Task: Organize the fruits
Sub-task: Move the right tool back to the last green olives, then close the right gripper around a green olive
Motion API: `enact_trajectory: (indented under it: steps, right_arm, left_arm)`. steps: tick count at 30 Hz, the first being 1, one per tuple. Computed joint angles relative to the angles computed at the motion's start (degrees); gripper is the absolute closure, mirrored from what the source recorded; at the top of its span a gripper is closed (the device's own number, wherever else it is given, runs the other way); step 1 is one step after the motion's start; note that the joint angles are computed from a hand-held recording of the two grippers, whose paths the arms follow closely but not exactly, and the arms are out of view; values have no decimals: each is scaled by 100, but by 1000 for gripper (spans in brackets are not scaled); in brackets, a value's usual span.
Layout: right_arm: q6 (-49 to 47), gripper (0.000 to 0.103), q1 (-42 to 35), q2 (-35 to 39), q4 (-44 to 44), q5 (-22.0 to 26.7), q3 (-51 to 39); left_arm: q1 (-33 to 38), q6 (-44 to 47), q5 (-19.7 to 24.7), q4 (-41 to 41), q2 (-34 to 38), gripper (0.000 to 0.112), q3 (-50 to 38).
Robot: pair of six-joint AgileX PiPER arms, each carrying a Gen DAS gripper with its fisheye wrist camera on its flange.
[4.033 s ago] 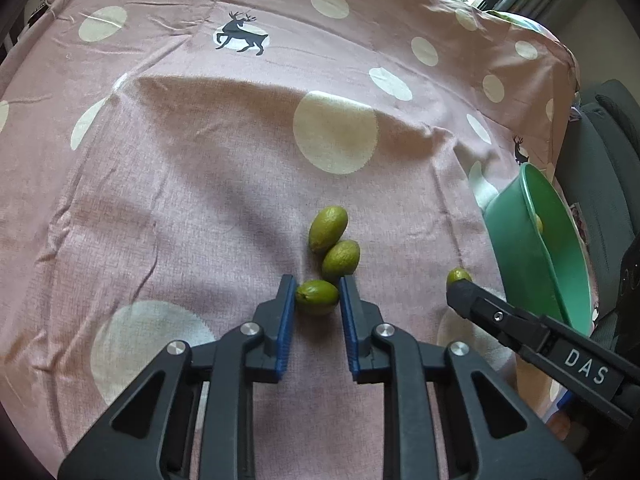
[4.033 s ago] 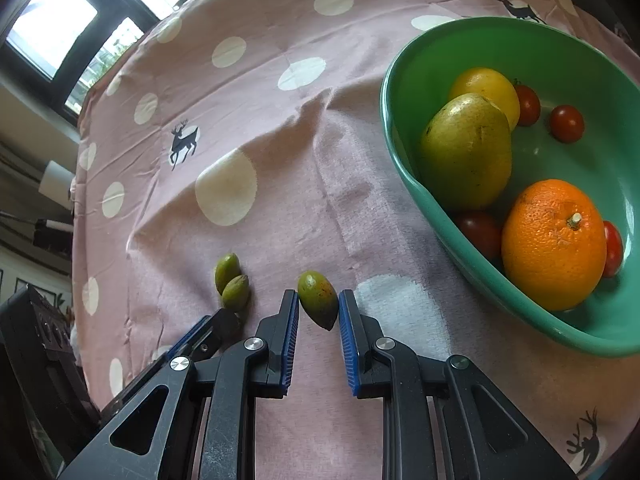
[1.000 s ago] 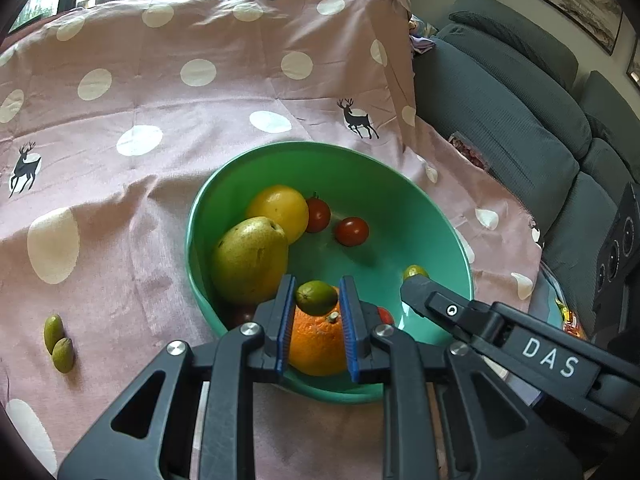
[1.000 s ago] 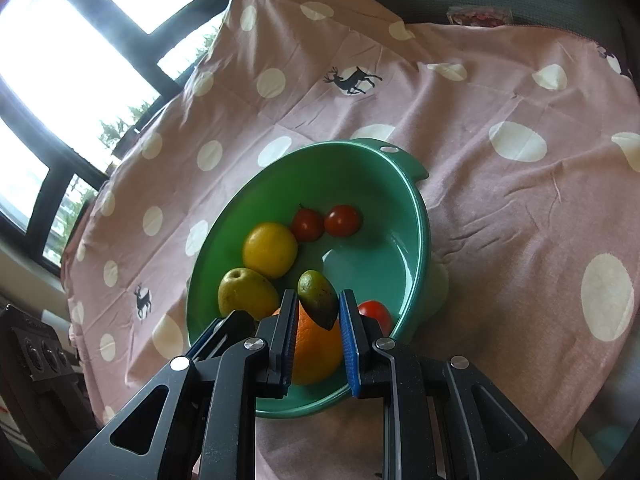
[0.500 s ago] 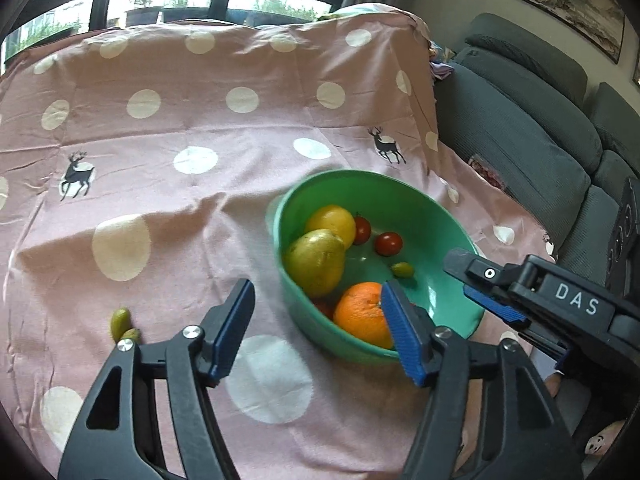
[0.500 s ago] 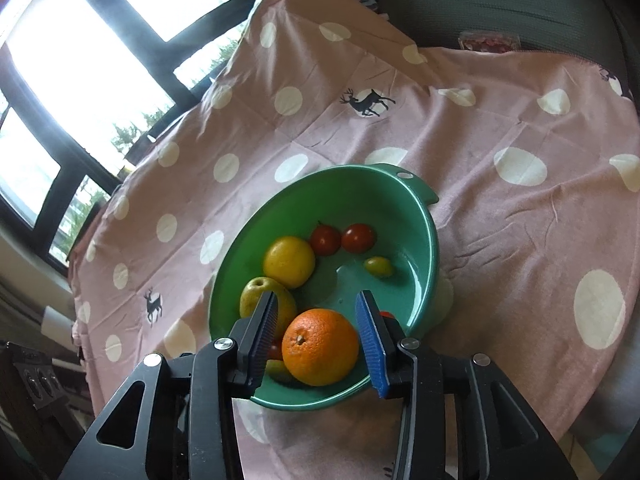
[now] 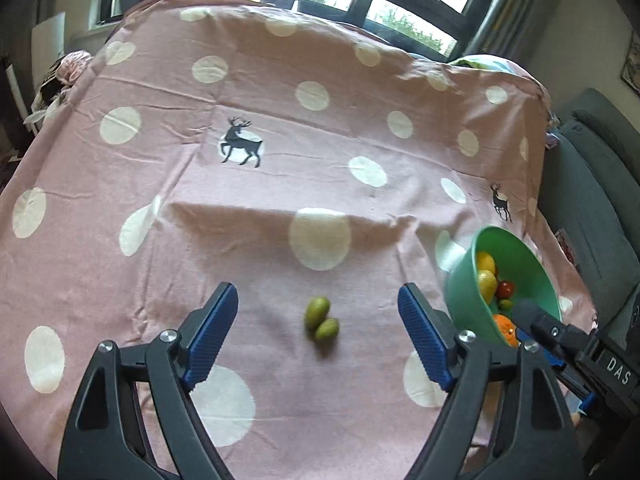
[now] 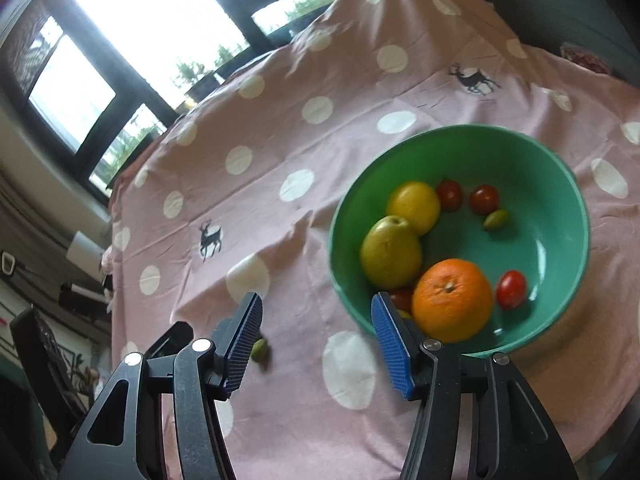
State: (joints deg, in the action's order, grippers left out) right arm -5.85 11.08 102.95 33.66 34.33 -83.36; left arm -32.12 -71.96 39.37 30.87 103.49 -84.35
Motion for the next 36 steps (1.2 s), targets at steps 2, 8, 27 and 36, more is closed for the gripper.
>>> enact_trajectory:
  steps: [2,8,27,36]
  right_arm:
    - [198,46,249,176,-277,111,-225]
    - [469,46,784,641,-596,372,-736]
    - [1977,78,1709,2322,-2342,1425,-2719]
    - [2200,82,1642,2387,-2462,1497,-2753]
  left_arm:
    - [225,62,-142,-320,-131,30,251]
    - [608,-679,-375,-523,-568,30,886]
    - [670,-727,-252,-500,-470,31,894]
    - [592,-372,-400,-727,-209,34,677]
